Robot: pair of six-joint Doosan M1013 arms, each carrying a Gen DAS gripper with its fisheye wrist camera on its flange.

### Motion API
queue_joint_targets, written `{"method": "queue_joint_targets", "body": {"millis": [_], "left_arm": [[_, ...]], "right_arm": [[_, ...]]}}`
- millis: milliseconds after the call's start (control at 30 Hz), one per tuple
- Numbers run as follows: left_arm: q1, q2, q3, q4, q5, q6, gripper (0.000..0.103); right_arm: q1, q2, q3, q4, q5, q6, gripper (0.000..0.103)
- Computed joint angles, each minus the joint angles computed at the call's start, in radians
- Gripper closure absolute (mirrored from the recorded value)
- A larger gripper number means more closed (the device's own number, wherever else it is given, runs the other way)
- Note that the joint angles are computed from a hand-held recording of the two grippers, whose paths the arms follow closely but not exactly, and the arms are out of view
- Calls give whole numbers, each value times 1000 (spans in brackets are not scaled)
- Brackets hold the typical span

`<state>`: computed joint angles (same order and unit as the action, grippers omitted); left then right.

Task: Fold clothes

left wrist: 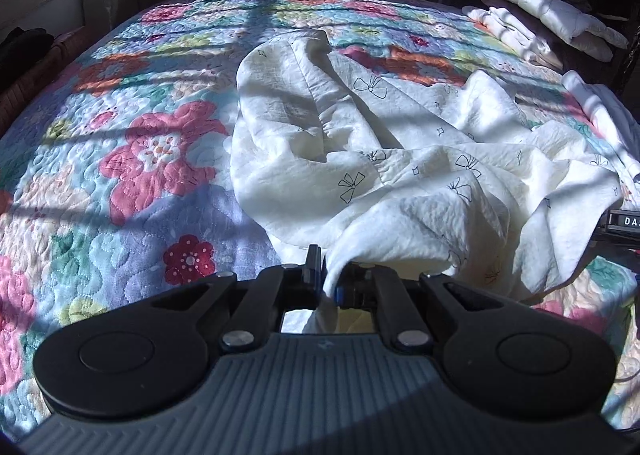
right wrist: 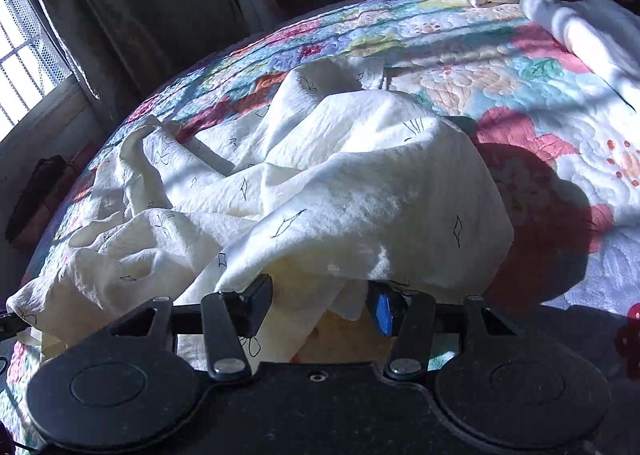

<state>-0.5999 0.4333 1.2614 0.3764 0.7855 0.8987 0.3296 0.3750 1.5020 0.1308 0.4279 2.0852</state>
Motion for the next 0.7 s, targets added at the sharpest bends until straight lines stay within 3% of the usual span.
{"method": "queue_joint_targets", "body": {"millis": [67, 100, 167, 267, 467, 600, 700], "left_arm": [[-2, -4, 3, 3, -3, 13, 96], [-1, -7, 4, -3, -4, 22, 96], [1, -12, 4, -20, -6, 41, 96], [2, -18, -3, -51, -1, 88, 96], [4, -29, -28, -240, 6, 314, 96], [-5, -20, -40, -387, 34, 441, 96], [-9, -7, -42, -455, 65, 483, 96]], "right_arm": [[-24, -3, 43, 166, -79, -45, 59], [-28, -4, 60, 216, -125, -49, 95], [-26, -9, 58, 159, -148, -23, 97], [-2, -27, 29, -193, -132, 155, 97], [49, -126, 21, -650, 39, 240, 97], [74, -163, 48, -741, 195, 223, 97], [68, -158, 70, -691, 302, 202, 98]]}}
